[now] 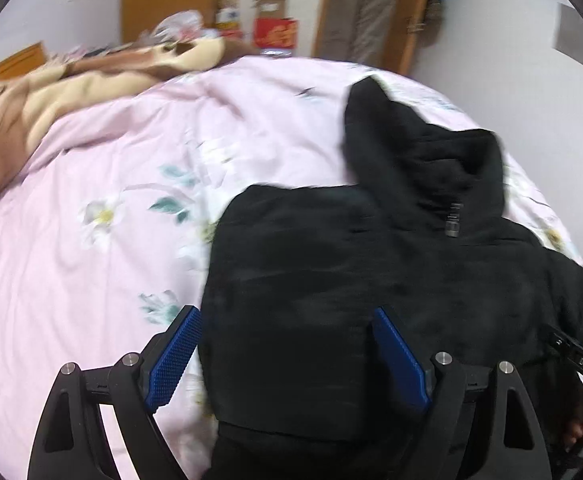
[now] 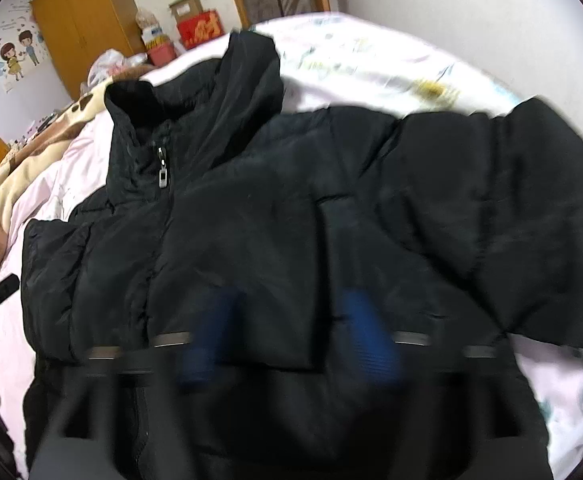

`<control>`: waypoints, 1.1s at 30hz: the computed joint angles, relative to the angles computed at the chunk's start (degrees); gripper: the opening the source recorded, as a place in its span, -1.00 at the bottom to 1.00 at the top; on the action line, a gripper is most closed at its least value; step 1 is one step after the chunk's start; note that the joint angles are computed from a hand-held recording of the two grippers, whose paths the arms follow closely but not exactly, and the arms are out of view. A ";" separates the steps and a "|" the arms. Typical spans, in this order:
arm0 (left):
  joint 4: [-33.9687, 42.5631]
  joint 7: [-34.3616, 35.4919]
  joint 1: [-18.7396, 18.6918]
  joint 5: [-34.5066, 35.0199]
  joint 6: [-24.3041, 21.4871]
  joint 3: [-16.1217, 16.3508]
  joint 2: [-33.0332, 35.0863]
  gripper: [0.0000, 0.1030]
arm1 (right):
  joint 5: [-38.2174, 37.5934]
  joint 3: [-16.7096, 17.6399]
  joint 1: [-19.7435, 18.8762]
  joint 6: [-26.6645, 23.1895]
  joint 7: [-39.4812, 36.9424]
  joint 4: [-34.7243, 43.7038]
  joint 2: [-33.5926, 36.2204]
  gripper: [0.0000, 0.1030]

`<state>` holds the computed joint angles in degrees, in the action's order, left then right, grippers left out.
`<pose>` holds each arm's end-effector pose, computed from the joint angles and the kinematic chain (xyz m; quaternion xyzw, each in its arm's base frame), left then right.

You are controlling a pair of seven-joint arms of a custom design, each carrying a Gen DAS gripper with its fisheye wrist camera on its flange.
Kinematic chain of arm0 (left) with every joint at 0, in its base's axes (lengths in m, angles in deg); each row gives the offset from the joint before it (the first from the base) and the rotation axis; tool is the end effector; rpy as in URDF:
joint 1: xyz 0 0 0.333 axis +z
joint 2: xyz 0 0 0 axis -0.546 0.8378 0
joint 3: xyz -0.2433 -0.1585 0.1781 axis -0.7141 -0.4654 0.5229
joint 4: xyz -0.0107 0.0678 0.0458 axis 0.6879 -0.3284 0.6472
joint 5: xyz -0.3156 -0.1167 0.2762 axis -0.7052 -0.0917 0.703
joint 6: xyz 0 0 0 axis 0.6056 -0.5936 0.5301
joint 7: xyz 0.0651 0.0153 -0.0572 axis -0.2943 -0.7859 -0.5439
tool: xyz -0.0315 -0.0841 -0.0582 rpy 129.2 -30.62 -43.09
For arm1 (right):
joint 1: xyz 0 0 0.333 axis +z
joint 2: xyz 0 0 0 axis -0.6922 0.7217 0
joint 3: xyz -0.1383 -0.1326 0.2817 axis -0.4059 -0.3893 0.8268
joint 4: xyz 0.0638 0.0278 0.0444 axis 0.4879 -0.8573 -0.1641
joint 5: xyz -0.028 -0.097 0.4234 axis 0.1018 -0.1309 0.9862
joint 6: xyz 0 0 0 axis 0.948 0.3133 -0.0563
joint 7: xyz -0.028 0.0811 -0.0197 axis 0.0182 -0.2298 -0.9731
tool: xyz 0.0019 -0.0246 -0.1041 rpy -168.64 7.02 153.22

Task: Fold large clothes
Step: 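Grasp the other black sleeve with the right gripper and lift it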

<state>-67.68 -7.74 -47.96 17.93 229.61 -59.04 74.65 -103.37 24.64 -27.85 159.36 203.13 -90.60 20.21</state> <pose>0.6800 -0.2933 0.5568 -0.5819 0.7454 -0.2948 0.1376 0.5063 0.2232 0.5503 -0.4726 0.8307 -0.1897 0.2247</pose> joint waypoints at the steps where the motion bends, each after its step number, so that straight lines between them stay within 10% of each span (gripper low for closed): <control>1: 1.05 -0.87 -0.09 0.15 -0.95 0.29 0.95 0.69 | 0.73 -0.27 0.24 -0.86 -1.69 0.97 0.74 -0.60; 3: 2.05 -2.13 -0.42 1.45 -1.70 0.91 2.04 0.69 | -1.52 0.13 -0.22 0.53 -0.68 0.84 0.17 -0.88; 10: 5.16 -0.43 -1.61 4.52 -2.04 1.19 5.64 0.69 | -11.38 2.85 -1.81 -6.92 5.99 1.81 -2.07 -0.89; 21: 13.41 -1.81 -2.97 4.68 -8.99 1.95 11.72 0.82 | -7.37 0.66 0.10 -8.47 3.28 1.48 0.82 -0.87; 33: -3.21 0.41 0.21 -2.14 -4.22 -0.99 -4.53 0.92 | -5.50 3.79 -0.65 -7.09 9.91 -9.19 -18.11 0.10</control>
